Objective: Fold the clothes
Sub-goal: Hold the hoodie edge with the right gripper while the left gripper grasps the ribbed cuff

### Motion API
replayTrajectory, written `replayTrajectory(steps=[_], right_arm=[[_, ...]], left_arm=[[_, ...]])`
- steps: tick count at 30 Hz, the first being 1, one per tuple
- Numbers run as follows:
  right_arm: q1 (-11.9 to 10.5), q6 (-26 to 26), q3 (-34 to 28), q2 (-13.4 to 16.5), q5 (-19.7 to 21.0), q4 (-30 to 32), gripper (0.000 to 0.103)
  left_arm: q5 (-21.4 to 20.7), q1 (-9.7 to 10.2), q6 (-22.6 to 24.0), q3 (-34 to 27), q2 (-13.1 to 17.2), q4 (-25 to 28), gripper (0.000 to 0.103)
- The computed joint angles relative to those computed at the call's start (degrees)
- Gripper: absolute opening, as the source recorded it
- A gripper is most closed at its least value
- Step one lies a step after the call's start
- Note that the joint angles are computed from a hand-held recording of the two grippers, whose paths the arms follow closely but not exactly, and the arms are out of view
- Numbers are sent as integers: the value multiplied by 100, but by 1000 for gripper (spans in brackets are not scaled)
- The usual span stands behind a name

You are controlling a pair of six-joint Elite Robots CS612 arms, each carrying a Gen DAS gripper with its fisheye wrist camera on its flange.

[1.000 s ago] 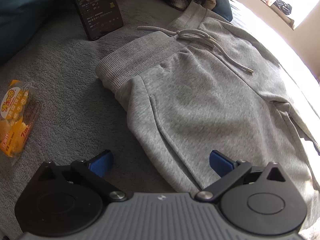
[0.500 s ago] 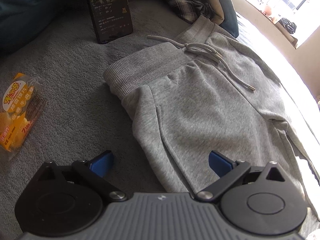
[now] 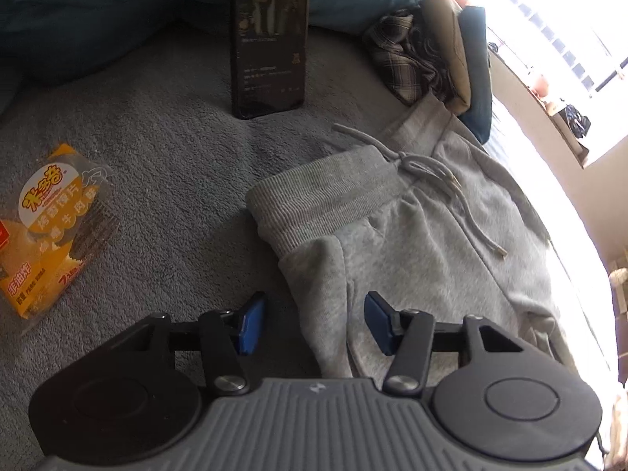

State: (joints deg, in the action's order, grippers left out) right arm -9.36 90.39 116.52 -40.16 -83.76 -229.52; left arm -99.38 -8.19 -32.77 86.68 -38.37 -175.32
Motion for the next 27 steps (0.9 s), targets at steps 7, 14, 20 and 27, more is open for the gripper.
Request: replayTrajectory(steps=[7, 14, 20, 27], right_arm=[[-109, -7, 34, 31, 118, -180, 5], [-201, -415, 94, -147, 64, -174, 5], [-295, -662, -26, -227, -66, -162, 4], [-426, -1013, -218, -326, -200, -10, 4]], left_arm=[[433, -116, 612, -53, -20, 52, 24], [760, -252, 946, 79, -81, -537, 11], [822, -324, 1178, 1, -68, -1209, 11], [581, -418, 1252, -643, 267, -1689, 10]])
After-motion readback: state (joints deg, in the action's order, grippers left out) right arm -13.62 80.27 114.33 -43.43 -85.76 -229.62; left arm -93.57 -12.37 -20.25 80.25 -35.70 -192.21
